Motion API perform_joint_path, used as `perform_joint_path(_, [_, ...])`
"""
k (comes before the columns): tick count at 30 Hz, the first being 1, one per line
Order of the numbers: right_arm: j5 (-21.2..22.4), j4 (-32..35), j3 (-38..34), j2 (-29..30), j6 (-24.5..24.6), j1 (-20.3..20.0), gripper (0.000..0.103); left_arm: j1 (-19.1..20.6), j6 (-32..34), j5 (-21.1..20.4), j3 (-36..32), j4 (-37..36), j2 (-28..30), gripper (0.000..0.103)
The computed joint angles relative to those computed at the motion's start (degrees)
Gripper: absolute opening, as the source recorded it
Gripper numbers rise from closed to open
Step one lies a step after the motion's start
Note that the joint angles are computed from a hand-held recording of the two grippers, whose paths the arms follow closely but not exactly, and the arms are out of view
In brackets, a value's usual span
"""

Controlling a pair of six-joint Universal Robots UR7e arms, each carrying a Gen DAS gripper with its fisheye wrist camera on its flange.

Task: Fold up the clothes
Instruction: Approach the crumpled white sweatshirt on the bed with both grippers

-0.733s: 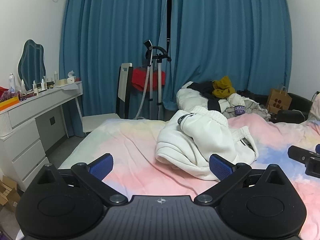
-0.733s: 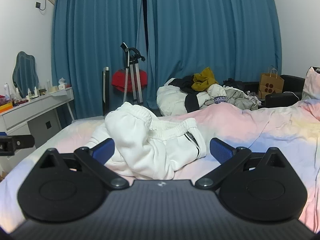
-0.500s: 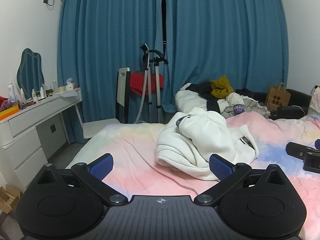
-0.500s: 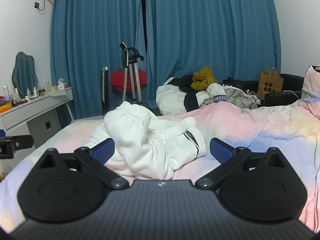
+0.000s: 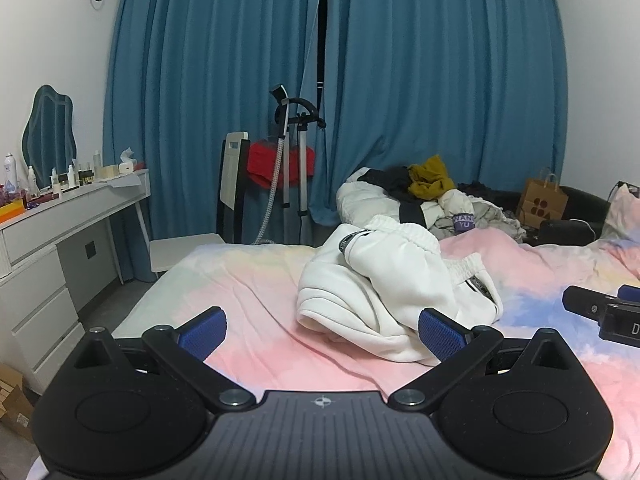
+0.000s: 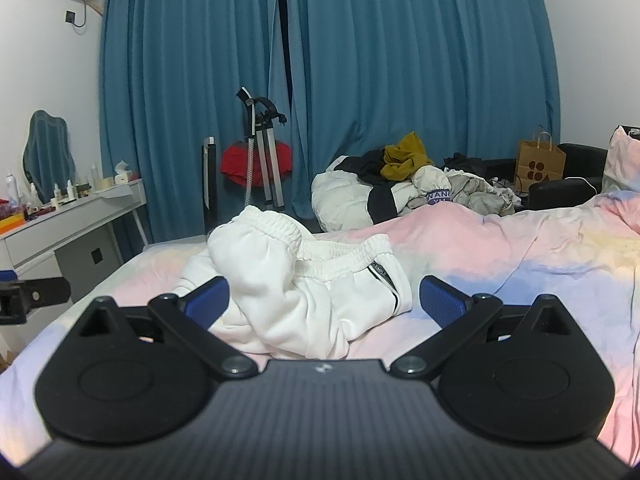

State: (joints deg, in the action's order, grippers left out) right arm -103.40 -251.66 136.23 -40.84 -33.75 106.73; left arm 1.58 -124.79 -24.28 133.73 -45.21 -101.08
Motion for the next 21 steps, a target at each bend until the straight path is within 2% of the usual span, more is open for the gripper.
perform_joint_path(6, [-1.34,0.65,-0.63,0.23,0.33,0.59,0.103,0.09,3.86,0.91,1.68,-4.37,-2.33,0.103])
perform_joint_path(11, [-3.83,1.34,-1.88,0.89,0.75,1.71,0.103,0.31,4.18,1.69,2.11,-5.01,-3.01,0.103])
perform_joint_path(21, [-8.93,13.07,-9.66,-3.98,8.02,7.31,0.103,2.38,6.80,3.07,3.60,-8.52,-5.06,0.103])
